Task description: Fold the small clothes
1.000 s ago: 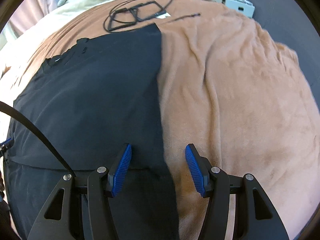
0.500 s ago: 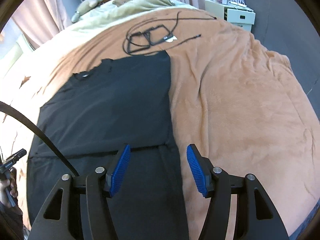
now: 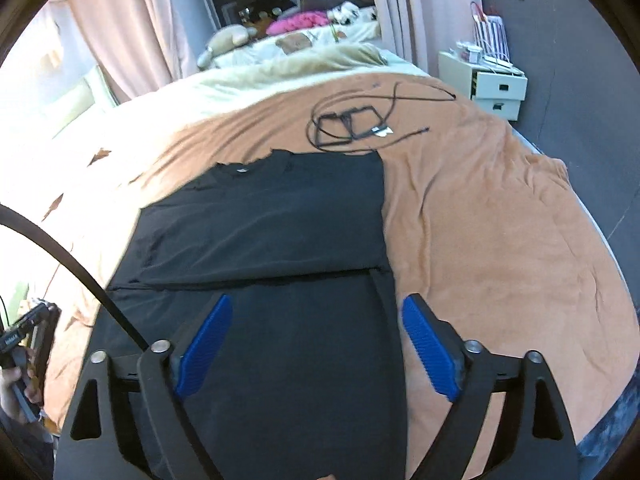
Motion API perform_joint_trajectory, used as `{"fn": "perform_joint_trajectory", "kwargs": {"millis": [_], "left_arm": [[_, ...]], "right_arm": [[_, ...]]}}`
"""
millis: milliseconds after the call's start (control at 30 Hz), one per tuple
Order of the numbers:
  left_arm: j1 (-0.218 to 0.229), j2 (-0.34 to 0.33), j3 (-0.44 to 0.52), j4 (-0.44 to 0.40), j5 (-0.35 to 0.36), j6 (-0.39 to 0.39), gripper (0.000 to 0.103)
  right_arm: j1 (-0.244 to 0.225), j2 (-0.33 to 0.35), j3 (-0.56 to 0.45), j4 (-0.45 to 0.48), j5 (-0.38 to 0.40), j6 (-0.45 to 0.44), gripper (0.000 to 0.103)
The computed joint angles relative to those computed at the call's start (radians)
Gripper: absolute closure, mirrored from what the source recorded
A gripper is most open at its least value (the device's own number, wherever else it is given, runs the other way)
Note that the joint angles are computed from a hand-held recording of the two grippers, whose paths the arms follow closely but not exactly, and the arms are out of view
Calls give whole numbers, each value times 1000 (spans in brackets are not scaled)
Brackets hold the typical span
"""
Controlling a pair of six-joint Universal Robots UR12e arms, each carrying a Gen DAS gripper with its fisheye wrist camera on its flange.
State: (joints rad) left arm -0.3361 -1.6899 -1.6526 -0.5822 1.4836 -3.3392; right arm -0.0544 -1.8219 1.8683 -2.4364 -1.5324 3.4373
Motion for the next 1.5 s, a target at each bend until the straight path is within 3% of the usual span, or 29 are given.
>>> {"fn": "perform_joint_trajectory", "kwargs": {"millis": [133,533,700,867,1033,1233,1400,1500], "left_arm": [[-3,53,-51,32,13,11,0],[3,196,-184,136,4,-18,0],[7,252,-242,191,48,-38,0],[10,302,-287,198,97,-58,0],[15,346,-325,201,93,-77,0],[5,391,-358,180,128,-91,0],[-4,429,-395,197,139,-103,0],[-10,445,-411,186,128,-99,0]], "right_arm": [[20,-46,26,2,-20,26,0],[124,-159,109,-70,-135,25,0],[188,-199,137,-69,-221,19,0],[269,-219,174,-128,-366,20,0],[296,-258,221,-180,-372,60,0],[316,-302,281,-240,-394,21,0],[312,-345,326,-238,-362,53,0],[322,-358,339,-220,-382,71,0]]}}
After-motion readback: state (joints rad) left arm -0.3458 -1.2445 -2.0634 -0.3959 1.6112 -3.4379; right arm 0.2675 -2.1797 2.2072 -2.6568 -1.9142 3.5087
